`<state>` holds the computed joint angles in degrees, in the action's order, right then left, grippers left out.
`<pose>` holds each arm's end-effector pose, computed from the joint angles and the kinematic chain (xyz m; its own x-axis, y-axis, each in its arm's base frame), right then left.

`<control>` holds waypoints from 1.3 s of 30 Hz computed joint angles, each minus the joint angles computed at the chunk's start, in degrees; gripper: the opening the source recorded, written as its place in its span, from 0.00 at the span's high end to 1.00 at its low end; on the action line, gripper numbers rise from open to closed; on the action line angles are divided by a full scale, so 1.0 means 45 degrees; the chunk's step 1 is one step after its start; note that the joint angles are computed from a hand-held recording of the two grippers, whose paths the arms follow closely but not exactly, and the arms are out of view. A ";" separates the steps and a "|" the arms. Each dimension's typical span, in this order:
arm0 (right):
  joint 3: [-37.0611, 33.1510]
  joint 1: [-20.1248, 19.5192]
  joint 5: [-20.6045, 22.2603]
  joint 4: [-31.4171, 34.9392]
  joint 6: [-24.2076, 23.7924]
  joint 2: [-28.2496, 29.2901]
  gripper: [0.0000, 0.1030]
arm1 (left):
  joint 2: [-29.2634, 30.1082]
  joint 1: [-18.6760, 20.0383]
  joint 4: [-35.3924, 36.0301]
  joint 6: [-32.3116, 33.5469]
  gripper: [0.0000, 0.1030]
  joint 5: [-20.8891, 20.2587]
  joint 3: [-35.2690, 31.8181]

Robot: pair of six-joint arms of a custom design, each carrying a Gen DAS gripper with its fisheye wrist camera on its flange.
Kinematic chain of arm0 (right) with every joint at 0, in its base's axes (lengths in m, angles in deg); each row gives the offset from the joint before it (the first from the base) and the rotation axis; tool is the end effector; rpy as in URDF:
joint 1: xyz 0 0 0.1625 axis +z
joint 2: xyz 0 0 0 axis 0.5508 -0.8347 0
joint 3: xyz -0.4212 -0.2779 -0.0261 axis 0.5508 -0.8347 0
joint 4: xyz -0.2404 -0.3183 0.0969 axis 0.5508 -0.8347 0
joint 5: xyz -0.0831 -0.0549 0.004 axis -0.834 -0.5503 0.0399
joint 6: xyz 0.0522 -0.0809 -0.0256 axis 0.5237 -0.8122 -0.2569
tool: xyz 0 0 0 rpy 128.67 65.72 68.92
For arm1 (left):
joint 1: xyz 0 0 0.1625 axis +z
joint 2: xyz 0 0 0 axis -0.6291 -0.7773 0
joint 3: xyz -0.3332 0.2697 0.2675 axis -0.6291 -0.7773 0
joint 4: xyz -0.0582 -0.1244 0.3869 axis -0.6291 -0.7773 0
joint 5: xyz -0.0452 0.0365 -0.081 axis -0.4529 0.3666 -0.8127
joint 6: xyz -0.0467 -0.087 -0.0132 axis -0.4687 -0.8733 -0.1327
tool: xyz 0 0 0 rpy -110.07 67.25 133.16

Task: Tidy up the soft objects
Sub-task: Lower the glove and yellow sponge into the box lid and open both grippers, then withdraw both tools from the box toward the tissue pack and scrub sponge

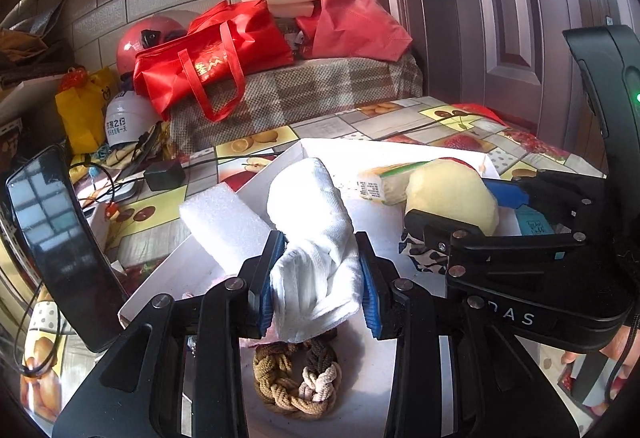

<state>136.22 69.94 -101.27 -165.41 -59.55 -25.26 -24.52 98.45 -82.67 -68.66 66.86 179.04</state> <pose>0.2147 -0.5173 0.0028 -0.6799 -0.2073 0.7034 -0.6873 0.5145 -0.5127 -0.0788 -0.5122 0.1209 -0.5985 0.2884 -0.7474 0.7807 0.4192 -0.4634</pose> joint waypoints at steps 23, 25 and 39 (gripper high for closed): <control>-0.0345 0.0214 -0.0753 -0.1227 -0.0465 0.0438 0.00 | -0.1137 -0.0110 -0.5023 0.0021 0.00 -0.0936 0.2150; -0.0384 0.0264 -0.0741 -0.1440 -0.0719 0.0519 0.00 | -0.1148 -0.0127 -0.5114 0.0017 0.00 -0.0983 0.2197; -0.0062 0.0283 0.0411 -0.3398 -0.1959 0.0918 0.00 | -0.1466 -0.0291 -0.6035 -0.0229 0.00 -0.1225 0.2844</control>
<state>135.95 71.22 -99.42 -180.70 -68.37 -21.13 -31.12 97.14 -109.83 -69.69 61.35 191.84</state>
